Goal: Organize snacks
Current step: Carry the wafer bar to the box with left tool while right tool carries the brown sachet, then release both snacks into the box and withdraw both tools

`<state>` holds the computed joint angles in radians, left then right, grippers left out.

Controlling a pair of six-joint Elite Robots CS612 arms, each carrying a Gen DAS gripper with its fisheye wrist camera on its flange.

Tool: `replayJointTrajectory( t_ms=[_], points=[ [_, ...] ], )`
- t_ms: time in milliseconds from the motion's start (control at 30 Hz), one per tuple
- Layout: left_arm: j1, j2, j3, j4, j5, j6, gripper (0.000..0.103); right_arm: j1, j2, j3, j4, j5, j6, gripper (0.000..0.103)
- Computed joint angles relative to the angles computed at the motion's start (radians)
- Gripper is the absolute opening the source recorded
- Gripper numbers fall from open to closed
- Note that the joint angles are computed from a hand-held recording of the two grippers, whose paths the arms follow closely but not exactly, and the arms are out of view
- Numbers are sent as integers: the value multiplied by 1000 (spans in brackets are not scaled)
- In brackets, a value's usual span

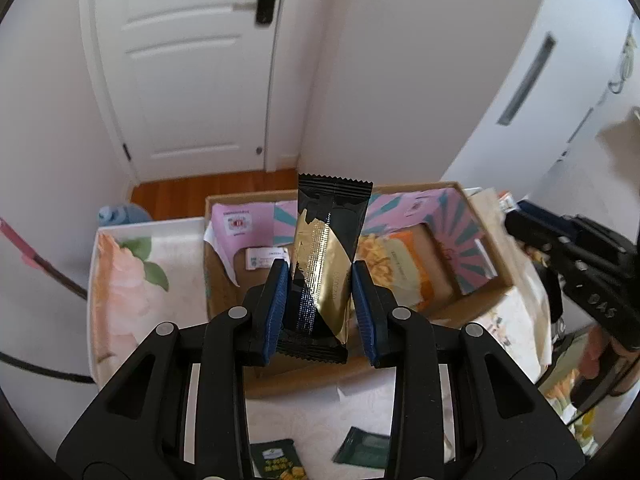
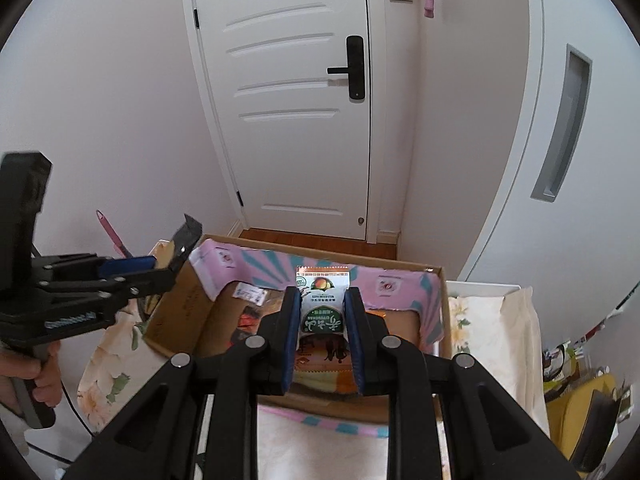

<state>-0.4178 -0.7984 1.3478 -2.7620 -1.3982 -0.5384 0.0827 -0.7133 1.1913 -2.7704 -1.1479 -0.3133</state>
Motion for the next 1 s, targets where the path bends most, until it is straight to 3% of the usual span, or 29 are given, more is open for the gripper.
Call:
replayJointTrajectory(
  t_ms=[167, 233, 267, 300, 600, 833, 867, 900, 967, 1000],
  points=[
    [2, 40, -57, 78, 10, -24, 31, -9, 34, -59, 69, 25, -33, 21],
    [-4, 48, -73, 114, 44, -28, 54, -11, 45, -75, 95, 34, -45, 21],
    [-7, 52, -76, 126, 63, -31, 85, -12, 49, -81, 110, 40, -52, 21],
    [-9, 52, -73, 118, 79, -36, 97, -13, 54, -88, 120, 44, -58, 21],
    [-20, 39, -53, 137, 116, -85, 97, -21, 89, -140, 232, 55, -82, 21],
    [-27, 25, -40, 147, 153, -110, 97, -24, 148, -245, 357, 65, -87, 21],
    [-29, 23, -39, 150, 160, -112, 97, -22, 156, -263, 382, 55, -95, 28],
    [-31, 22, -38, 152, 167, -115, 97, -21, 161, -271, 387, 44, -96, 49],
    [-34, 18, -33, 154, 174, -122, 97, -23, 166, -275, 375, 41, -79, 73],
    [-35, 15, -30, 153, 176, -126, 97, -30, 167, -277, 381, 71, -68, 73]
  ],
)
